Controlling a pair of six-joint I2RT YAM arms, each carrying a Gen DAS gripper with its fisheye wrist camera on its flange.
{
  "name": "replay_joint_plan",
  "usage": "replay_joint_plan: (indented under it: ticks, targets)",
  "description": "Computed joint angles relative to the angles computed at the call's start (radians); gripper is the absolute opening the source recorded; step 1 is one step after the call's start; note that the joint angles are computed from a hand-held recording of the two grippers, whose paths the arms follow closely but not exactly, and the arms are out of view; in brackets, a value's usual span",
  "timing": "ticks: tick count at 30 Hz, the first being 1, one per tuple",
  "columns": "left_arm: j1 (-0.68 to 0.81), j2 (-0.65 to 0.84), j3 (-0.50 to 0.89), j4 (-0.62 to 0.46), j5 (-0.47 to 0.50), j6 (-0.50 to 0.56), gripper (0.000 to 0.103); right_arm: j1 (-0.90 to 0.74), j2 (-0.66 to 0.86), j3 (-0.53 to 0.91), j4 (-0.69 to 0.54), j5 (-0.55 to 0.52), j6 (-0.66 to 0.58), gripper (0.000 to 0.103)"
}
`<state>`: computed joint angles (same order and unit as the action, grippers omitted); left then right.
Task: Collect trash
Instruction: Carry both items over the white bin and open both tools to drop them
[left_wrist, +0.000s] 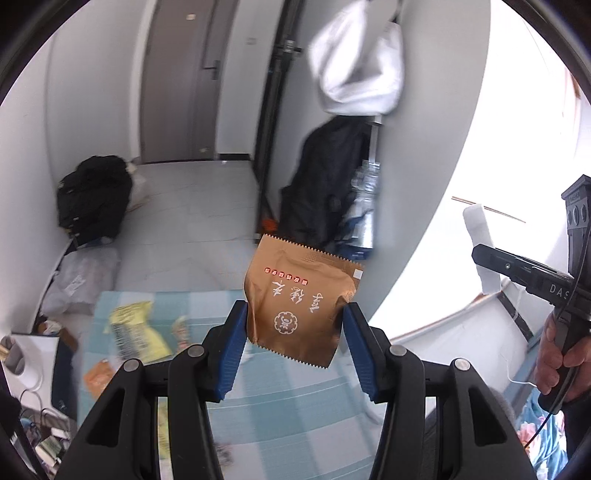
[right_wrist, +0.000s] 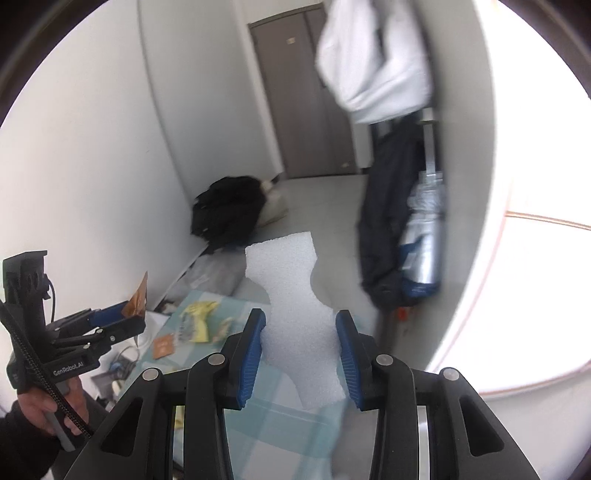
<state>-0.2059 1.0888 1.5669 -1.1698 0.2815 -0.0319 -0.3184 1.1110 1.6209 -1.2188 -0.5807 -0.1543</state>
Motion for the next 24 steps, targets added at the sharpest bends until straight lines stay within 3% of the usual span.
replay_joint_plan:
  ticks: [3, 5, 10, 15, 24]
  targets:
    - [-0.150, 0.046, 0.015, 0.029, -0.048, -0.069, 0.048, -0.316, 0.026, 0.017, -0.126, -0.161, -0.195, 0.038]
    - [-0.222, 0.090, 0.010, 0.059, 0.008, -0.109, 0.048, -0.458, 0.064, 0.012, -0.182, -0.224, -0.305, 0.038]
    - [-0.388, 0.200, 0.000, 0.125, -0.002, -0.166, 0.048, -0.693, 0.146, -0.083, -0.244, -0.252, -0.498, 0.038]
    - [-0.487, 0.314, -0.036, 0.191, -0.002, -0.168, 0.048, -0.787, 0.201, -0.247, -0.177, -0.202, -0.560, 0.038]
    - [-0.560, 0.551, -0.071, 0.249, 0.023, -0.139, 0.047, -0.753, 0.372, -0.482, 0.104, -0.097, -0.433, 0.038]
